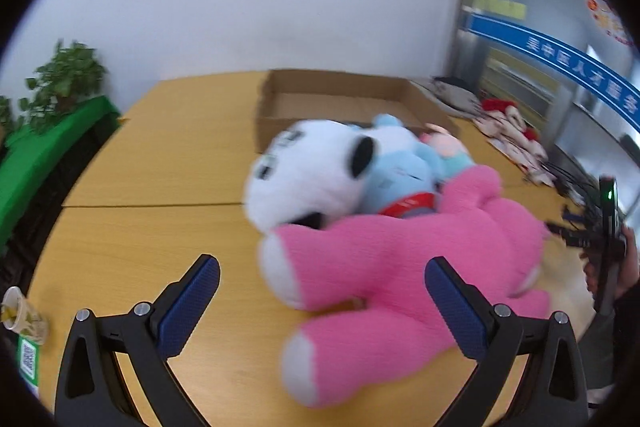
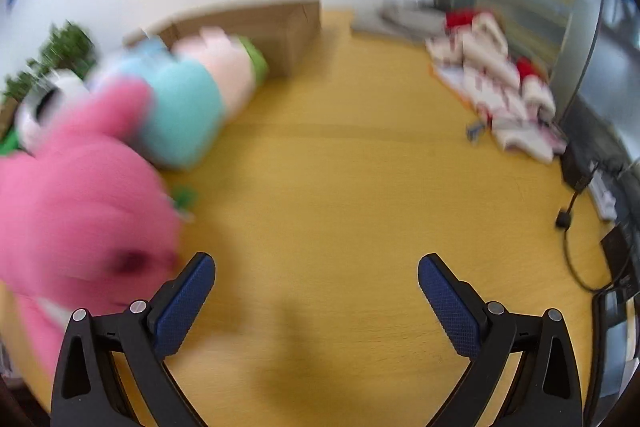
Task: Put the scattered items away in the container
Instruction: 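Grasp the pink plush bear with the left gripper while the right gripper grasps it too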
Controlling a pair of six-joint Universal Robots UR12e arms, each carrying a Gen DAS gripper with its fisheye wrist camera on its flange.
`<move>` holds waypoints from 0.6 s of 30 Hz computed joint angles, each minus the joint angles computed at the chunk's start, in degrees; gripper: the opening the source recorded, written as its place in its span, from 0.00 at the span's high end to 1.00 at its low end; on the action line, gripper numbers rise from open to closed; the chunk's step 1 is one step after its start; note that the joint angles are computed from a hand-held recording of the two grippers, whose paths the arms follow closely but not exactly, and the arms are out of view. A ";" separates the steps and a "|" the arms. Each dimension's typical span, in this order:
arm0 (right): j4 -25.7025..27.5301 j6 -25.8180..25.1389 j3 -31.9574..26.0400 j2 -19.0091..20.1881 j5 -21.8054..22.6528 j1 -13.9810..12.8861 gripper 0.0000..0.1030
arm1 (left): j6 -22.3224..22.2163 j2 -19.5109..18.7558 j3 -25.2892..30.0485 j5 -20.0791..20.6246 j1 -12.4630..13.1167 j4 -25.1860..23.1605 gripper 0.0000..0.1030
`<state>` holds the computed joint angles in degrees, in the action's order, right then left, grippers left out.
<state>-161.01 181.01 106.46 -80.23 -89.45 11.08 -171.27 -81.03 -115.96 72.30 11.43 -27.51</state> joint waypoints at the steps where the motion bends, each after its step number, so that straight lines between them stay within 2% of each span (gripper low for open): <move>1: -1.72 0.11 0.36 -0.99 0.96 0.14 0.00 | 0.57 -0.19 0.34 -0.64 -0.66 -1.14 0.01; 4: -7.30 0.29 0.68 -3.28 4.55 0.96 0.00 | 1.51 -1.35 0.94 -1.29 -2.64 -1.68 0.01; 7: -11.29 1.09 0.23 -3.96 9.43 1.85 0.00 | -0.06 -2.86 2.00 -2.09 -3.73 -3.91 0.01; 9: -11.55 3.35 -0.40 -3.28 12.67 2.40 0.00 | -2.64 -3.83 2.48 -3.92 -3.57 -5.65 0.01; 11: -9.93 3.89 -1.30 -1.54 14.05 3.40 0.00 | -4.10 -5.36 2.85 -5.54 -3.37 -7.68 0.01; 13: -5.15 3.97 -2.90 1.11 13.34 4.78 0.00 | -5.72 -7.25 3.45 -4.16 -3.99 -9.98 0.01; 14: -0.48 3.94 -4.30 2.89 12.23 5.59 0.00 | -6.08 -8.30 3.70 -3.82 -4.26 -11.04 0.00; 15: 1.79 4.35 -5.16 4.78 9.82 6.52 0.00 | -6.22 -9.07 3.68 -4.32 -4.23 -11.33 0.00; 16: 1.65 5.15 -5.44 5.80 7.55 7.27 0.00 | -6.84 -9.51 3.29 -5.98 -3.75 -10.61 0.00; 18: -3.68 7.08 -4.83 6.66 5.38 8.18 0.00 | -8.03 -10.08 2.82 -11.04 -2.06 -10.50 0.00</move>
<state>-164.68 188.09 101.63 -73.57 -84.07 19.26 -179.30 -91.11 -113.14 61.26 9.37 -38.01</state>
